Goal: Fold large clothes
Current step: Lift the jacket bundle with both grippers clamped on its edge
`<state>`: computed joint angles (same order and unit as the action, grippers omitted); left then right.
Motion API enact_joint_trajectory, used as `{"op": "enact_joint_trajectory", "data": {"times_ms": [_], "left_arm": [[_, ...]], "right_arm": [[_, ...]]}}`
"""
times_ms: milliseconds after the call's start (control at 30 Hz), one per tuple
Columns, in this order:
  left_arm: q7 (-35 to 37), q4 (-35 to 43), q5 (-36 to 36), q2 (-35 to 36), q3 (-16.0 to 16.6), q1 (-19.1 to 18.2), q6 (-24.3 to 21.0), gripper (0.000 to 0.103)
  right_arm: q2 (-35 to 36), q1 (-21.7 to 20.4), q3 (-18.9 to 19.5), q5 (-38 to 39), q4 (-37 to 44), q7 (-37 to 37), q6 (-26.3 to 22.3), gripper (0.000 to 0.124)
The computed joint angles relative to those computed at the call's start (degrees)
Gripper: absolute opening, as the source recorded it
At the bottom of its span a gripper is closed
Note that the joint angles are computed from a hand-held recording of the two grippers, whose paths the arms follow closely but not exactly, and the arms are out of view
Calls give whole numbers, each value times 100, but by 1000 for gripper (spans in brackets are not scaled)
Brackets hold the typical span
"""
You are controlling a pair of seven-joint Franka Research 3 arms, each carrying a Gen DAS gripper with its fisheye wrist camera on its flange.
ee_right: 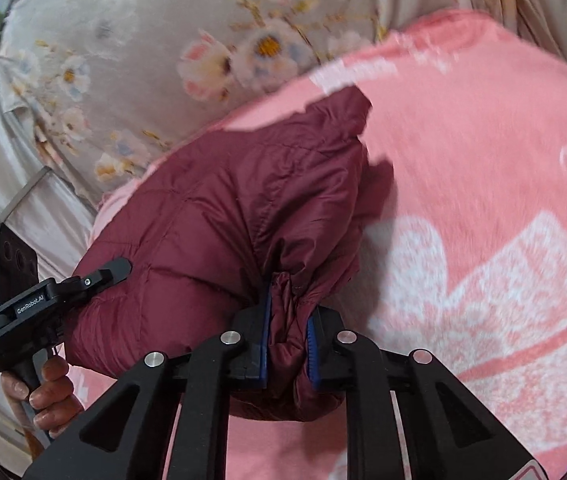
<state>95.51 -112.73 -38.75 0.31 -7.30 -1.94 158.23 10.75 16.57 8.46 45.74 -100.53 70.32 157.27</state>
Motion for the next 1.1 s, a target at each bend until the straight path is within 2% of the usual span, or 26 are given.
{"op": "enact_joint_trajectory", "data": {"times_ms": [167, 367, 500, 633, 733, 800, 867, 967, 1033, 1100], "left_arm": [[908, -159, -538, -611, 127, -204, 307, 28], [2385, -273, -1450, -1308, 637, -896, 824, 28], [3408, -142, -2103, -1661, 1095, -1424, 955, 28], [4430, -5, -2677, -1941, 1396, -1791, 1130, 28], [5239, 69, -3117, -2088, 1592, -2076, 1370, 28], [5950, 159, -3593, -2176, 1770, -2290, 1531, 29], [6213, 85, -3743, -2347, 1781, -2252, 1576, 29], [6156, 90, -3657, -2398, 1826, -2041, 1471, 30], [5901, 76, -3366, -2363, 1800, -1828, 1463, 30], [5833, 9, -3187, -2358, 1869, -1779, 1513, 30]], "right_arm": [[-564, 174, 121, 412, -166, -590, 745, 15], [-1161, 608, 136, 980, -249, -1639, 1806, 15], [-1286, 937, 56, 1676, 0, -2624, 2238, 15], [-1221, 1188, 76, 1607, 337, -3036, 2677, 15], [-1027, 1303, 164, 1896, 762, -3675, 2878, 15], [-826, 1313, 266, 1551, 1006, -3572, 2996, 15], [-603, 1360, 257, 955, 1201, -3115, 2998, 15], [-164, 1632, -42, -41, 1588, -2191, 2812, 15], [121, 1673, -66, -392, 1837, -1878, 2737, 15], [407, 1686, -67, -663, 2081, -1596, 2627, 15]]}}
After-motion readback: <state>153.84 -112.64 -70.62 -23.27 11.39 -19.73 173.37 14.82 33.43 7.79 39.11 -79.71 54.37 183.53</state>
